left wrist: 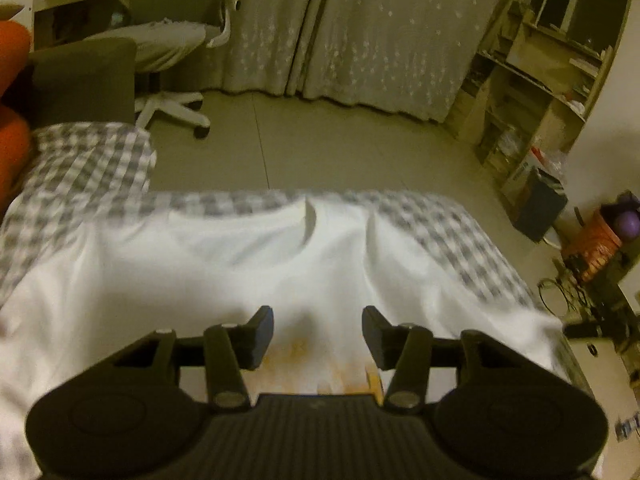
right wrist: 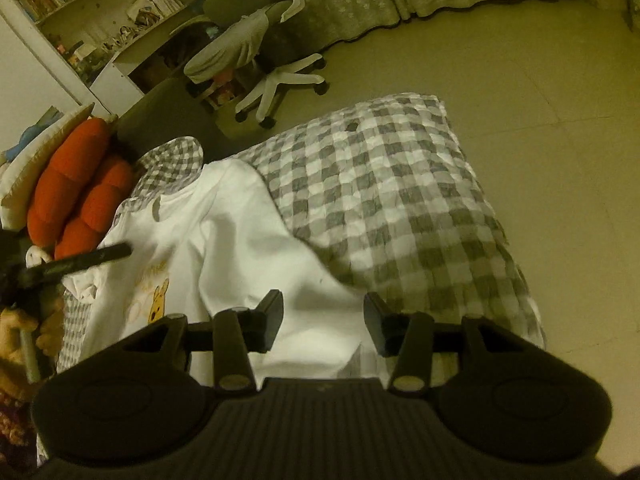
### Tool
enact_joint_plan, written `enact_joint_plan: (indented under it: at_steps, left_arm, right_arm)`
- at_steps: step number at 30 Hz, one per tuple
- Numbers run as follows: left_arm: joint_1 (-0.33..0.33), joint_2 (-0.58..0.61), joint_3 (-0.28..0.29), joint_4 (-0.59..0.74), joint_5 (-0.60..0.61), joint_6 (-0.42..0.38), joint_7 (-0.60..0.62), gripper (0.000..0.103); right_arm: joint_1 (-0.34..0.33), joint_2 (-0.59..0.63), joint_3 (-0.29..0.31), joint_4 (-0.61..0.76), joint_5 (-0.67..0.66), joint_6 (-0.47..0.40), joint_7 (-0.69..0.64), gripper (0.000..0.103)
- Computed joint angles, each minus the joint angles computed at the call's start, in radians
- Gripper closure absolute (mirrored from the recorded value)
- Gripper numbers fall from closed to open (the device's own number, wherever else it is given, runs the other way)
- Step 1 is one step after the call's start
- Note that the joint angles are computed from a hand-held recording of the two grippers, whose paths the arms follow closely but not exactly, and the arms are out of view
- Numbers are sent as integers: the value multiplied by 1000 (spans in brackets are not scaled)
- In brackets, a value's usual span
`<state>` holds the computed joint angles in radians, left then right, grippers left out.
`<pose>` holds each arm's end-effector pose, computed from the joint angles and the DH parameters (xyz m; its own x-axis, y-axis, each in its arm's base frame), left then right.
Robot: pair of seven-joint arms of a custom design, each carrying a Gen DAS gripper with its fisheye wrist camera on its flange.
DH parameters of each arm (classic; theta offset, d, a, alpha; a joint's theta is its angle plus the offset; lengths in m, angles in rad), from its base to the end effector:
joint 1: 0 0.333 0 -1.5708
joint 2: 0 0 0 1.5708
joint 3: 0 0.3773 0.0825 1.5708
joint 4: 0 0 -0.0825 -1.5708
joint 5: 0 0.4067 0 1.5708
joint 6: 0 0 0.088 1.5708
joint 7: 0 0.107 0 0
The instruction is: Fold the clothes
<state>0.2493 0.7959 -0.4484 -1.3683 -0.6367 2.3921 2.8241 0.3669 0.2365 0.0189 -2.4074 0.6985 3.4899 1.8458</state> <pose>0.8197 -0.0649 0.3401 -0.7923 -0.5696 0.2186 -0.5339 0.4739 -0.7003 0.5377 0.1353 0.3438 -0.4076 -0.7812 -0.4728 -0.5742 0.6218 -0.5325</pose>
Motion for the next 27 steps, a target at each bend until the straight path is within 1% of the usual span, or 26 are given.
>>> enact_joint_plan:
  at_steps: [2, 4, 7, 9, 11, 14, 16, 18, 21, 22, 23, 24, 25, 27]
  left_arm:
    - [-31, 31, -1, 36, 6, 29, -16, 52]
    - [-51, 57, -10, 61, 14, 59, -20, 52]
    - [-74, 92, -31, 91, 36, 125, 6, 51]
    - [-84, 116, -50, 111, 51, 167, 25, 48]
    - [-95, 144, -60, 148, 73, 177, 20, 46]
    - [-111, 187, -72, 215, 103, 166, 1, 42]
    - [-122, 213, -72, 261, 121, 134, -21, 42]
    - [-139, 243, -64, 320, 140, 85, -48, 42]
    - [-162, 282, -48, 395, 157, 20, -93, 43]
    - [-168, 292, -43, 414, 159, 4, -108, 44]
    - [-173, 299, -38, 428, 162, -12, -123, 47]
    - [-177, 305, -33, 441, 164, -28, -137, 57]
    - [-180, 312, -30, 453, 166, -43, -144, 64]
    - [-185, 319, -23, 467, 170, -63, -157, 94]
  right_arm:
    - [-91, 16, 64, -8, -112, 20, 82, 54]
    - [-164, 30, 109, -15, -218, 38, 160, 54]
    - [-241, 51, 147, -20, -357, 66, 253, 54]
    - [-295, 64, 174, -22, -449, 79, 322, 54]
    - [-347, 76, 200, -24, -539, 96, 391, 54]
    - [-403, 98, 222, -18, -655, 135, 482, 54]
    - [-440, 118, 236, -9, -737, 159, 540, 54]
    - [-464, 138, 243, 8, -801, 171, 586, 56]
    - [-506, 170, 261, 28, -892, 200, 658, 65]
    - [-520, 180, 267, 35, -922, 210, 682, 72]
    - [-532, 190, 271, 41, -951, 220, 705, 76]
    - [-538, 194, 272, 43, -972, 226, 721, 82]
    - [-539, 195, 270, 43, -988, 231, 733, 90]
    - [-493, 173, 231, 26, -945, 232, 711, 98]
